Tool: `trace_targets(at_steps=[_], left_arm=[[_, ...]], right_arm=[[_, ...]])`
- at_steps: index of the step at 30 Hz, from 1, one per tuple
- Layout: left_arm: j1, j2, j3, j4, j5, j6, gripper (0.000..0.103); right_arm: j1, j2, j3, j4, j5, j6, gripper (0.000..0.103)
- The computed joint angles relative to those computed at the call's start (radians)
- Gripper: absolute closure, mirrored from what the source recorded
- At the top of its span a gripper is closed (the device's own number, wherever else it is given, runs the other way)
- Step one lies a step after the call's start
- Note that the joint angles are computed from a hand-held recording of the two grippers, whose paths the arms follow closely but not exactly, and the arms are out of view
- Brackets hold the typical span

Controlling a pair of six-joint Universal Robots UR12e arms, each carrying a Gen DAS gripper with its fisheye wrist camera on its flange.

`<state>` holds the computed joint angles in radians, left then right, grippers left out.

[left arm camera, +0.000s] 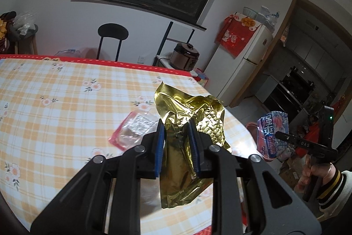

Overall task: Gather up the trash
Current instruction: 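Carry the blue snack bag over the bucket and open the right tool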

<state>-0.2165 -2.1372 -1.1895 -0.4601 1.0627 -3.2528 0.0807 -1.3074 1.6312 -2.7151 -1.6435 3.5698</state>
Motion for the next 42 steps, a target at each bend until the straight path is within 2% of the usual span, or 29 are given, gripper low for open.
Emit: trace_targets(at_steps=[12,25,33,42], left_arm=[[-0.072,-0.016,0.043,0.012,0.041,-0.039,0.079],[-0.146,-0.050,0.117,-0.010,0.109,-0.053,0.079],[-0.193,-0.071,0.163,-0.022,0.178,-0.071,0.079],[-0.234,-0.076,0.175,-0.044,0.246,-0.101,0.079]], right_arm=[[-0.099,-0.096,0.113,-0.054,0.013,-0.002,0.097],[-0.261,-0.186,0.221,-0.095,-0.006,-0.004,0.097],[-0.355,-0.178,0.236,-0.070,0.045,-0.038,0.097],[-0.405,-0.129,0.203,-0.055,0.109,-0.084,0.097]])
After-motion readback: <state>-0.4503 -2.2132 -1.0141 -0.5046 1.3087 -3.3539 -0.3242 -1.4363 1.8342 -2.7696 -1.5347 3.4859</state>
